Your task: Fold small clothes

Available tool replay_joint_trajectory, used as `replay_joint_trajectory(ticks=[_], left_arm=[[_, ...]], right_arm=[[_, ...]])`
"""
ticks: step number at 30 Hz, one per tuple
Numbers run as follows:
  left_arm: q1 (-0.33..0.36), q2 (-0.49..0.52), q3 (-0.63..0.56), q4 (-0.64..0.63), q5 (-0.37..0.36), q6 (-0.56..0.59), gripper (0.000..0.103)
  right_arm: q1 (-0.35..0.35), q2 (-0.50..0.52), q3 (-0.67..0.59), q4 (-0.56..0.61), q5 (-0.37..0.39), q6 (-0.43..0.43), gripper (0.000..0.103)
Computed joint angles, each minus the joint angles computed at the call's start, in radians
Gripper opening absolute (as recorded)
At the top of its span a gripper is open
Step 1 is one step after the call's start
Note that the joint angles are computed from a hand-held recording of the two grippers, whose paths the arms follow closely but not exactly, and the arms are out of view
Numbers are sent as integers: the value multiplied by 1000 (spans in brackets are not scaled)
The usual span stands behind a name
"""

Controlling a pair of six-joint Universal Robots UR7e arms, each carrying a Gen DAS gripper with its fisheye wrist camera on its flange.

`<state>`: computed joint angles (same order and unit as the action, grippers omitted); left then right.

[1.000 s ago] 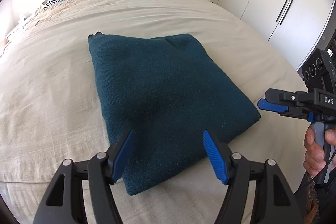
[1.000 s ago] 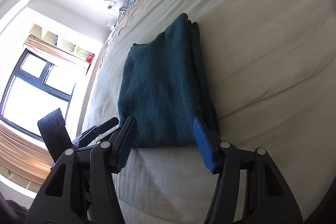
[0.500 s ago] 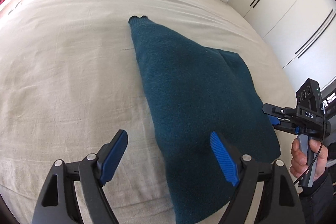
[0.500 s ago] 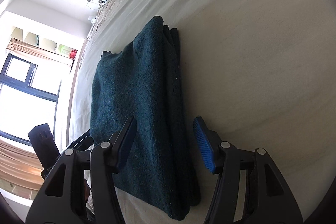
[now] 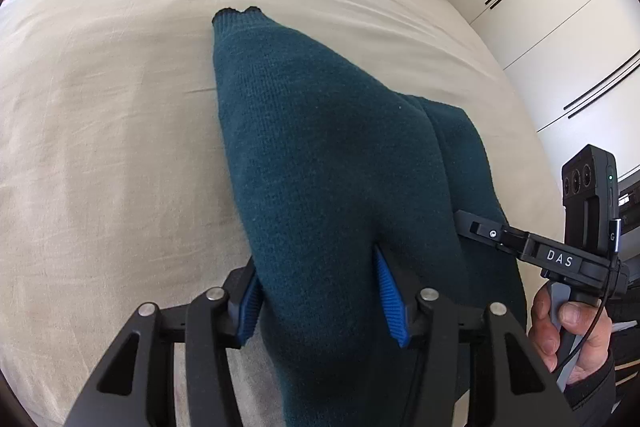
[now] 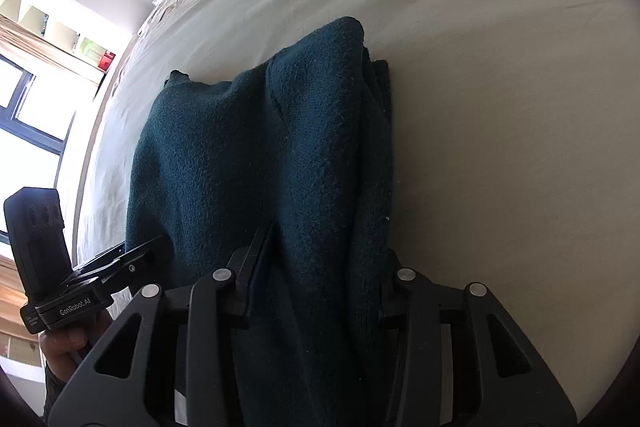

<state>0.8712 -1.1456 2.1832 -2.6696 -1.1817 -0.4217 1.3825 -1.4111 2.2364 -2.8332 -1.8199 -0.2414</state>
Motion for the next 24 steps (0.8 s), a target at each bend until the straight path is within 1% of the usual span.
replay_joint_trajectory(ticks=[1, 2, 4, 5, 8, 12, 16, 19, 21, 23, 24], left_arm=[[-6, -2, -5, 13, 10, -1, 46], [-16, -12, -2, 28, 21, -7, 45], [-40, -39, 6, 58, 43, -16, 40], [-56, -59, 15, 74, 54, -20, 40], [-110, -160, 68, 108, 90, -34, 39], [-178, -345, 133, 231, 123, -79, 39], [-259, -556, 190, 439, 155, -140, 39], [-309, -706, 234, 582, 167, -199, 39], [-334, -795, 266, 668, 186, -234, 39], [-326, -846, 294, 707, 183, -249, 40], [-309, -865, 308, 719, 175, -247, 40]], right_arm=[[26, 4, 12, -30, -44, -1, 25], [57, 13, 23, -66, -91, -8, 23], [139, 21, 61, -147, -201, -20, 21], [179, 33, 72, -185, -245, -31, 21], [278, 12, 108, -209, -289, -22, 20], [389, -24, 160, -198, -298, 25, 20], [493, -63, 229, -192, -280, 91, 20], [562, -59, 276, -204, -274, 140, 20], [607, -20, 304, -231, -273, 183, 20], [621, -3, 348, -264, -251, 196, 20], [614, 30, 360, -295, -233, 207, 20]])
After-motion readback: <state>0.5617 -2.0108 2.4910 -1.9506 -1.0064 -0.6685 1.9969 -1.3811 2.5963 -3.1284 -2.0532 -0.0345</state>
